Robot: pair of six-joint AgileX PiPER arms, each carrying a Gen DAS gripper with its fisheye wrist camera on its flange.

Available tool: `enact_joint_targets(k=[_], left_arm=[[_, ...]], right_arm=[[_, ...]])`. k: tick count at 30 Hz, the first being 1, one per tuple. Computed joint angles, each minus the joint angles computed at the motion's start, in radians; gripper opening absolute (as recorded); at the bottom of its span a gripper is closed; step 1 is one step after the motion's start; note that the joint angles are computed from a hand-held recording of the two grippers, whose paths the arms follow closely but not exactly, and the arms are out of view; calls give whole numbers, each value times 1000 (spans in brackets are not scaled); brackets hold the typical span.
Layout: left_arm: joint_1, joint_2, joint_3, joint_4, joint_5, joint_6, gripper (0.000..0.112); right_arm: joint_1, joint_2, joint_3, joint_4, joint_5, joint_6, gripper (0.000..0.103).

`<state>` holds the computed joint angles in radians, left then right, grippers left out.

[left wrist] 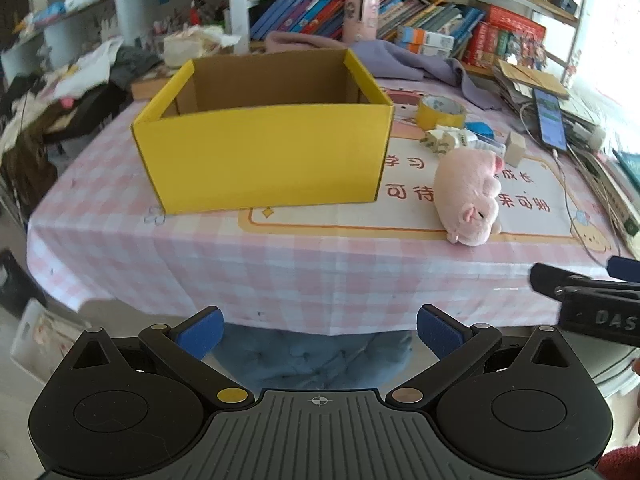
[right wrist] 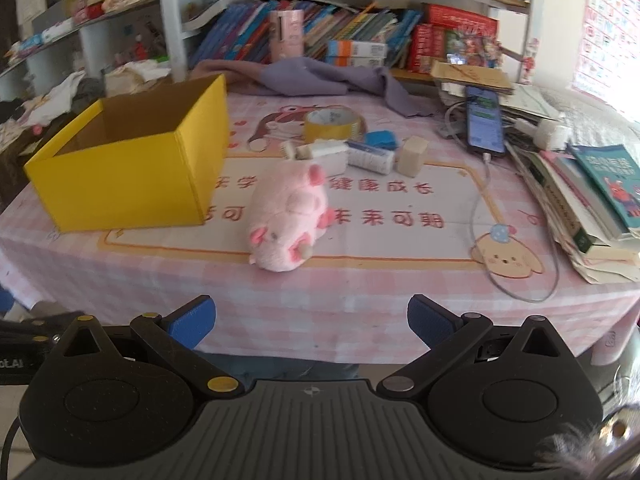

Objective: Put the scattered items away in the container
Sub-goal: 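Move the left tool toward the pink plush pig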

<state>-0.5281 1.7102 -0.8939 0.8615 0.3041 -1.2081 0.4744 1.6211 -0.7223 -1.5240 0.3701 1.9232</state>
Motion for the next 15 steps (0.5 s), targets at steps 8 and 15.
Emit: enact_joint_targets(k=[8, 15], left_arm=[[-49, -1, -6, 123, 15, -91, 103], [-56, -28, 3, 348, -5, -212, 103]], right_arm=[[9, -14, 3, 34, 34, -36, 103], [40, -33, -9, -4, 41, -86, 103]])
